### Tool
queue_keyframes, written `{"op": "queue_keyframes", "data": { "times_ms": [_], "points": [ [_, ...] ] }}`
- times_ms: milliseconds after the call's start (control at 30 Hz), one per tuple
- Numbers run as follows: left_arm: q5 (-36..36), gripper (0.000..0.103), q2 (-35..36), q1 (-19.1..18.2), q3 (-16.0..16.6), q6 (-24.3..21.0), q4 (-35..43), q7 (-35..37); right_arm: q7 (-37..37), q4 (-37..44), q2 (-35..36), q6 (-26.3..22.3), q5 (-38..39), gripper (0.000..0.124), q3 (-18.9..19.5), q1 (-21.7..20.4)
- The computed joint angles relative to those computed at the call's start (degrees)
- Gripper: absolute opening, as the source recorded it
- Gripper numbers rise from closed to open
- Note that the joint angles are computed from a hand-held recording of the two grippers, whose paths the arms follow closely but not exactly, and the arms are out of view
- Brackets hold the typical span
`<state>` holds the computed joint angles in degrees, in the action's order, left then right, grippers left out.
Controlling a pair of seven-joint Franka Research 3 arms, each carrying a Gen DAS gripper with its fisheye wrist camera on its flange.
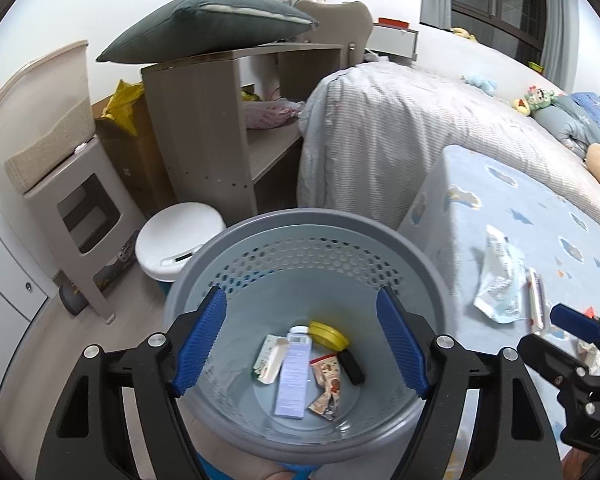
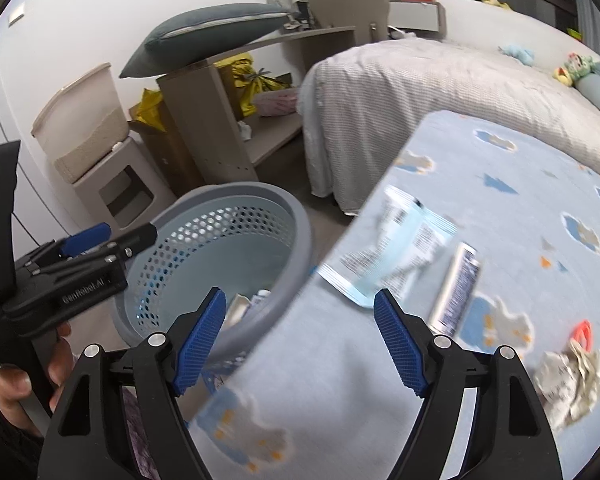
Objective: Collect trash
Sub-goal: 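Move both open tools from the basket back over the bed cover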
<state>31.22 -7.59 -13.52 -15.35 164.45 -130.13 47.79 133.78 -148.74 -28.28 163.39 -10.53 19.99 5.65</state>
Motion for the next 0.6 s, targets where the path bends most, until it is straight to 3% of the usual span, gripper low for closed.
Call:
{"op": "queue_keyframes", "data": {
  "times_ms": [300,600],
  "points": [
    [0.9,0.074,0.5,-2.1,-1.3,1.3,0.6,0.8,2.4,-7.2,-10.0,-4.2,2.5,0.079,-0.5,0.1],
    [-3.4,0.074,1.5,-5.4,-1.8,2.5,1.1,6.3,5.1,-14.5,-22.7,-12.3,4.7,0.079,-0.8,0.1]
  ]
}}
